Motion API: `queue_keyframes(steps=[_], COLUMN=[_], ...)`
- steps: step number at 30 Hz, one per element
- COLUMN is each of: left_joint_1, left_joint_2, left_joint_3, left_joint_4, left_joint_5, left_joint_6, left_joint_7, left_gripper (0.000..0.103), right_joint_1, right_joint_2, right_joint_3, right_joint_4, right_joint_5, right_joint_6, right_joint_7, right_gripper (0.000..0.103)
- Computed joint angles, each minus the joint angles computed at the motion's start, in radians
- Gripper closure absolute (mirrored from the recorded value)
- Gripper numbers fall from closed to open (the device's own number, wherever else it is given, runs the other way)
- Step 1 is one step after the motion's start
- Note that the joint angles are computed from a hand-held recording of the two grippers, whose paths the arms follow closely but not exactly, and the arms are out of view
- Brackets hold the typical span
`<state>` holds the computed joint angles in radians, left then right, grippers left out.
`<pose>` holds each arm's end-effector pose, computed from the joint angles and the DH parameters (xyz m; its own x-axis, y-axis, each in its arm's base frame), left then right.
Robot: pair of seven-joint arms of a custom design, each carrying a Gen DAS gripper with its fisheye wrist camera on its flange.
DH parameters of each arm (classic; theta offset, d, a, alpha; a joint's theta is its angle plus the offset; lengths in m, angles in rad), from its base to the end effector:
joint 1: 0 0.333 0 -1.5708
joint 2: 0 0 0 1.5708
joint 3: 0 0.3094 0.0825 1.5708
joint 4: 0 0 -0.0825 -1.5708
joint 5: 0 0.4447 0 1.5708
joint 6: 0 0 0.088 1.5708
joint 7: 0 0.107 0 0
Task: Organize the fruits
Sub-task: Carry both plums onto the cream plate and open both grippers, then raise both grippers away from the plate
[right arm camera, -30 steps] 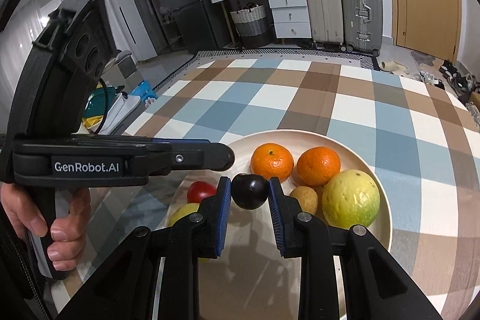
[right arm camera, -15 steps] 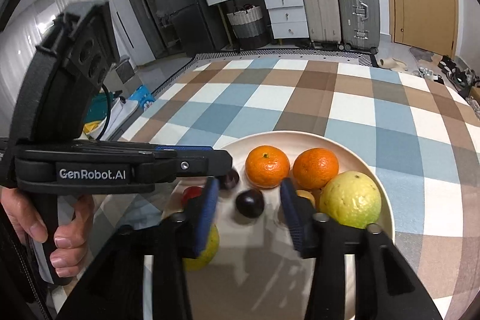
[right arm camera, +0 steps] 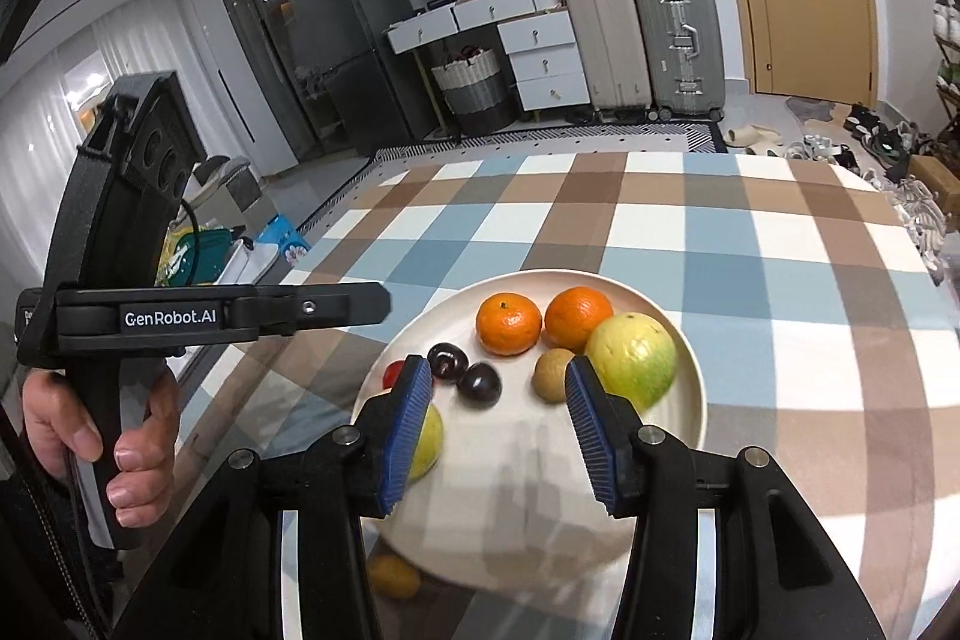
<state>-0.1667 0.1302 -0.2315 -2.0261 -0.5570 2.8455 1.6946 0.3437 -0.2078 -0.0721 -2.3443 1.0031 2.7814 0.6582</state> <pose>0.6294 -0.2302 0.4202 -0.1574 -0.9024 0.4010 -0.8245 -0.1034 -0.5563 0.5500 0.1134 0.4331 0.4219 -0.8677 -0.2630 -0.6970 -0.1249 -0.7061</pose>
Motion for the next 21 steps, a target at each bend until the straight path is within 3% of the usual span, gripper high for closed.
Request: queue_keyframes(steps=[8, 10, 15, 21], left_joint_1=[-0.033, -0.036, -0.021, 0.023], left_joint_2=[-0.144, -0.176, -0.252, -0.335], left_joint_3=[0.016, 0.013, -0.020, -0.085], left_joint_4=[-0.150, -0.184, -0.262, -0.348], left_joint_5=[0.153, 0.216, 0.401, 0.568], left_joint_6=[0.064, 0.081, 0.101, 0.114], left_joint_7=[-0.139, -0.194, -0.348, -0.536], left_gripper=[0.082, 0.078, 0.072, 0.048], right_joint_1=[0.040, 0.061, 0.123, 0.181], right_joint_2=[-0.131, -0.158, -0.234, -0.325], right_joint_3=[-0.026, -0.043, -0.092, -0.138], right_joint_4=[-0.099, -0.119, -0.177, -0.254], right_joint_5=[-0.024, -0.036, -0.044, -0.103], right_joint_6=[0.046, 0.053, 0.090, 0.127], right_joint_7=[0.024, 0.033, 0.040, 0.094], right_gripper=[0.050, 0.048, 0.034, 0.027])
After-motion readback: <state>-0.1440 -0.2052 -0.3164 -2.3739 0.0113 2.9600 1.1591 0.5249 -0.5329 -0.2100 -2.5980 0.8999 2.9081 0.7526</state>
